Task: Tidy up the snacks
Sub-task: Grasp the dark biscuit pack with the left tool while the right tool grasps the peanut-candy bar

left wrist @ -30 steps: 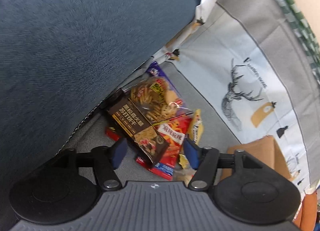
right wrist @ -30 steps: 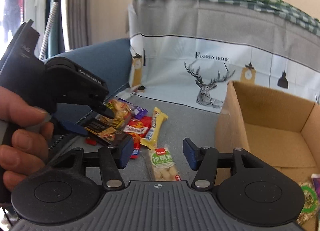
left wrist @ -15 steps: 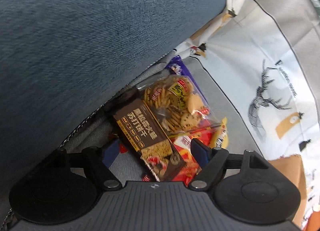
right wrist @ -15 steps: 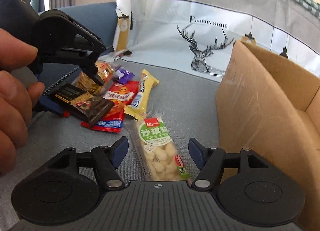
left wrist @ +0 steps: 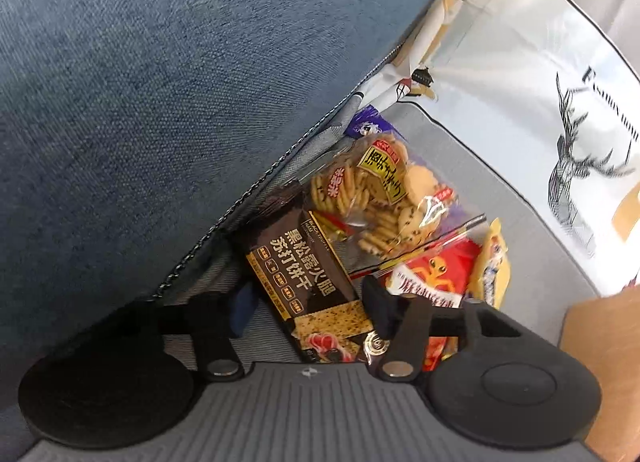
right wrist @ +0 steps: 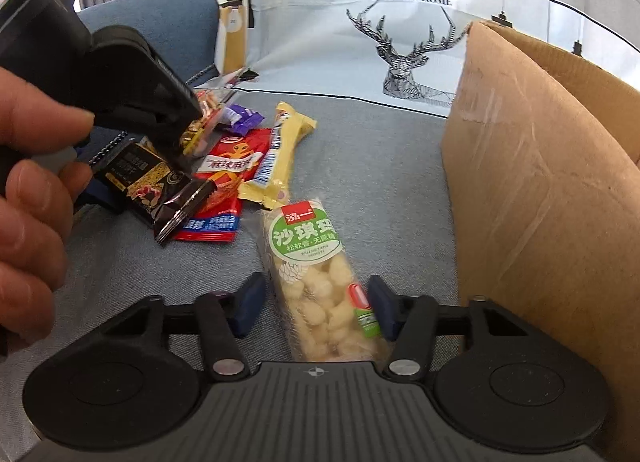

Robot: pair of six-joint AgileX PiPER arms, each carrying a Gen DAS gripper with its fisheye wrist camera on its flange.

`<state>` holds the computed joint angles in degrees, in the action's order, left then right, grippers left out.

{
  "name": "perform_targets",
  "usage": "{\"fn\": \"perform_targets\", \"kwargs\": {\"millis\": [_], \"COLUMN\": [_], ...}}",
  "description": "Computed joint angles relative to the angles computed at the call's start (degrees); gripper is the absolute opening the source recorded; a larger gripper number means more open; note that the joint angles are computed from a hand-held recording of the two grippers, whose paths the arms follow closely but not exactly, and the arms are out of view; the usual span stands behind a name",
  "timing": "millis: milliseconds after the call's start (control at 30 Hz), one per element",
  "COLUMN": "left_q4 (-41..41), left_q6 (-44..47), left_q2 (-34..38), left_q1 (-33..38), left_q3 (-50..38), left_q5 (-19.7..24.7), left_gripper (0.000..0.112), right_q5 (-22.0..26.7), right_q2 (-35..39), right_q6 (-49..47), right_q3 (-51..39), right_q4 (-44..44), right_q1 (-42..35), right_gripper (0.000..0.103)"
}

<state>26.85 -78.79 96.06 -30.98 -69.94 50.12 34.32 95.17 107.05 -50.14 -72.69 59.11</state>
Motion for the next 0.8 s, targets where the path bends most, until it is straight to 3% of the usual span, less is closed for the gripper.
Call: {"fn": "perform_targets", "kwargs": {"millis": [67, 133, 400, 600, 800], "left_q4": [-0.2, -1.2, -1.9, -7.7, -14.3], "left_q6": [0.5, 0.7, 0.1, 8.6, 17.8], "left_q2": [-0.9, -2.8, -14.1, -21.5, -21.4], "left_q1": [-0.1, 0.1, -2.3, -4.9, -7.4], "left_q3": [1.0, 2.9, 12.6, 17.2, 16.9], "left_q5": [0.0, -0.7, -3.3, -6.2, -3.8], "left_gripper": [0.051, 0.042, 0.042, 0.042, 0.042], "right_q5": [-2.1, -4.0, -6.2, -3.6, 0.3], "right_q2": [-1.1, -2.4, -9.3, -14.4, -17.5], "right_q6": [0.5, 2.6, 2.7, -0.4, -7.3], "right_q3": [1.1, 2.5, 7.3, 9.9, 10.7], "right_q4": [-1.4, -3.2, -5.0, -1.6, 5.8], "right_q1": [-0.6, -0.9, 0.4, 5.0, 10.7], "right_gripper": [0.038, 0.038, 0.038, 0.038, 0.038]}}
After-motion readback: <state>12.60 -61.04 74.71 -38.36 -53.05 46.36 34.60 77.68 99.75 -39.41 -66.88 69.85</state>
